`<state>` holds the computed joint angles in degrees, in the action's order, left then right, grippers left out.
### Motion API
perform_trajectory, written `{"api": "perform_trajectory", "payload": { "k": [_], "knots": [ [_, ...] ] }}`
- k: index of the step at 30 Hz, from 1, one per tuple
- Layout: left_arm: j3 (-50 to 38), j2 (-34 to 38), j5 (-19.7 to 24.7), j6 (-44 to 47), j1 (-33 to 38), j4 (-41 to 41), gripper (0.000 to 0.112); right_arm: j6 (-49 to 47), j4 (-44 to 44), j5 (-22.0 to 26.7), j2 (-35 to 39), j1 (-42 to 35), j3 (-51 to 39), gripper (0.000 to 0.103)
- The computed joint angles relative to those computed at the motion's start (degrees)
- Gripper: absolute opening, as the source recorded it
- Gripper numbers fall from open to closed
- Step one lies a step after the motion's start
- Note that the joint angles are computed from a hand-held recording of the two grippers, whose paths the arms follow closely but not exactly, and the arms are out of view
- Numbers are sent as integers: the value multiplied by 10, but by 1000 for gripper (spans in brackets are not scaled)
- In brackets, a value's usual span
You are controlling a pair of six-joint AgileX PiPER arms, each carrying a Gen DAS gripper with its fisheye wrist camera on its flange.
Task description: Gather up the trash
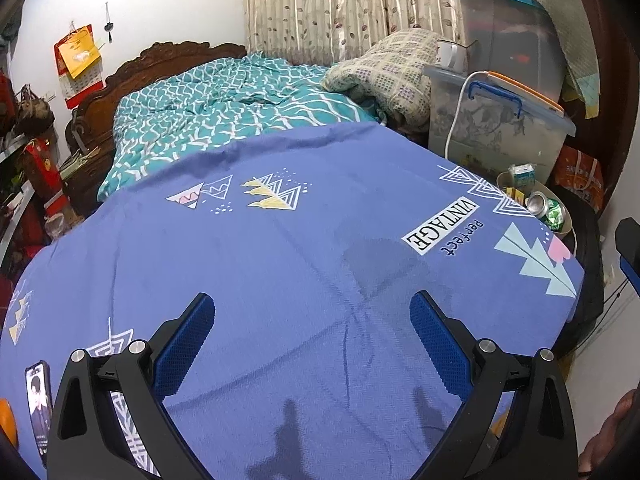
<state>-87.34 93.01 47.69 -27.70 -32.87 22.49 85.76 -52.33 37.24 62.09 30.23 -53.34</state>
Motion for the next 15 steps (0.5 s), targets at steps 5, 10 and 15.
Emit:
{"api": "perform_trajectory", "payload": {
  "k": [5, 10, 15],
  "knots": [
    [-3, 5, 11, -5, -8, 18, 94, 1, -6, 7, -2, 4, -4, 99],
    [-6, 10, 27, -18, -22, 48, 94, 1, -2, 5, -9, -2, 2, 99],
    [-7, 11, 28, -5, -21, 36, 94, 0, -2, 0, -10, -6, 6, 99]
  ]
}}
